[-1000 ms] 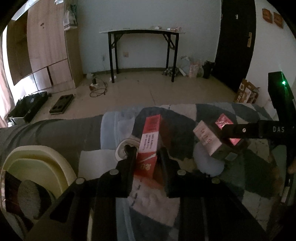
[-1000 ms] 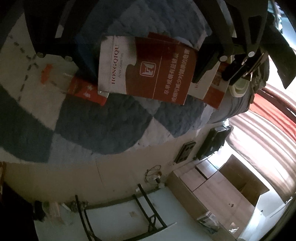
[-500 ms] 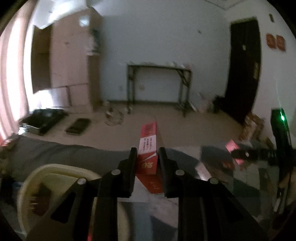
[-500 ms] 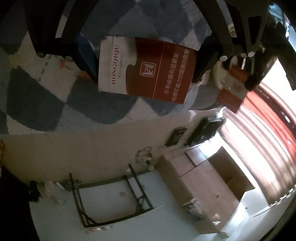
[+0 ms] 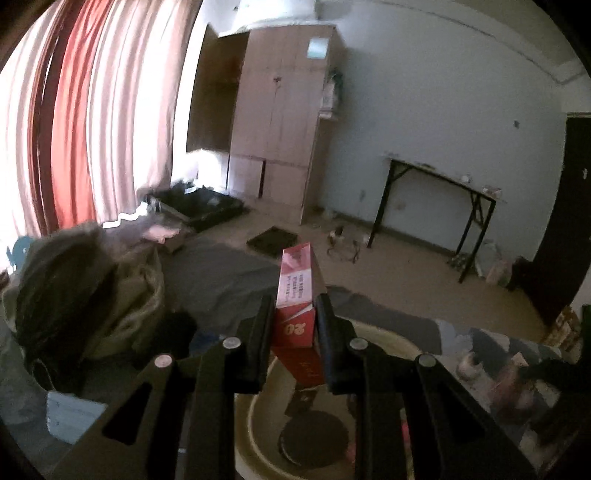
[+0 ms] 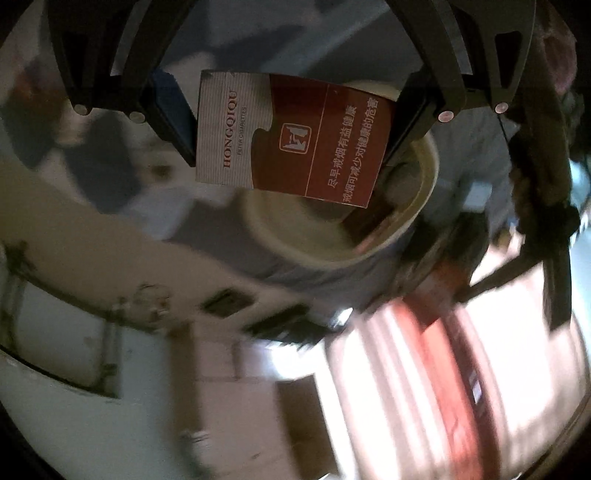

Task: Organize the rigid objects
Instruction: 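Carry the carton and HONGQIQUE box over the cream basin and release both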

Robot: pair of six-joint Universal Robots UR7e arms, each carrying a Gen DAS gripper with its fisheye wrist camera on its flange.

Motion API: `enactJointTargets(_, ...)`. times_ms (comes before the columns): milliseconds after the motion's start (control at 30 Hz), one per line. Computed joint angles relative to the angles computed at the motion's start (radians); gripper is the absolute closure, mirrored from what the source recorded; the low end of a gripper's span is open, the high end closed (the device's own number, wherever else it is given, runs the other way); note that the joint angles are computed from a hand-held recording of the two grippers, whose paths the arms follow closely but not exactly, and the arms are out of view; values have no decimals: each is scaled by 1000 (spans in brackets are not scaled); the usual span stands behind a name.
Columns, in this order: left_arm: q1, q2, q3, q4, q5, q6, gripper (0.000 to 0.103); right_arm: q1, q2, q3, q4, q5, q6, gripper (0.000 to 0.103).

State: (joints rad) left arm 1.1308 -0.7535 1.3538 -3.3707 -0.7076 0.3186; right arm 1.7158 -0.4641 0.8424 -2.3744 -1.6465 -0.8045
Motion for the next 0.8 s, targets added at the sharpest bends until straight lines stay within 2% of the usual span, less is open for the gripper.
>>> enactJointTargets(133, 30, -1, -6, 89, 3, -74, 79, 45, 131, -118, 63, -115, -44, 9)
enactJointTargets(200, 35, -1, -12, 147, 9, -113, 79, 54, 175, -162, 84, -141, -46, 9)
enactJointTargets(300, 34, 59, -87, 171, 148, -77, 79, 65, 208, -182, 59, -172, -57, 9)
enactJointTargets(367, 51, 52, -89, 254, 119, -149, 79, 72, 218, -180, 45, -193, -65, 9)
enactJointTargets(500, 61, 63, -101, 307, 104, -177, 79, 81, 247, -223, 59, -220, -79, 9)
enactJointTargets(600, 62, 80, -124, 348, 121, -180, 79, 84, 288, -284, 81, -232, -93, 9)
enactJointTargets(800, 65, 95, -146, 378, 148, -181, 77, 94, 289, -279, 88, -253, -98, 9)
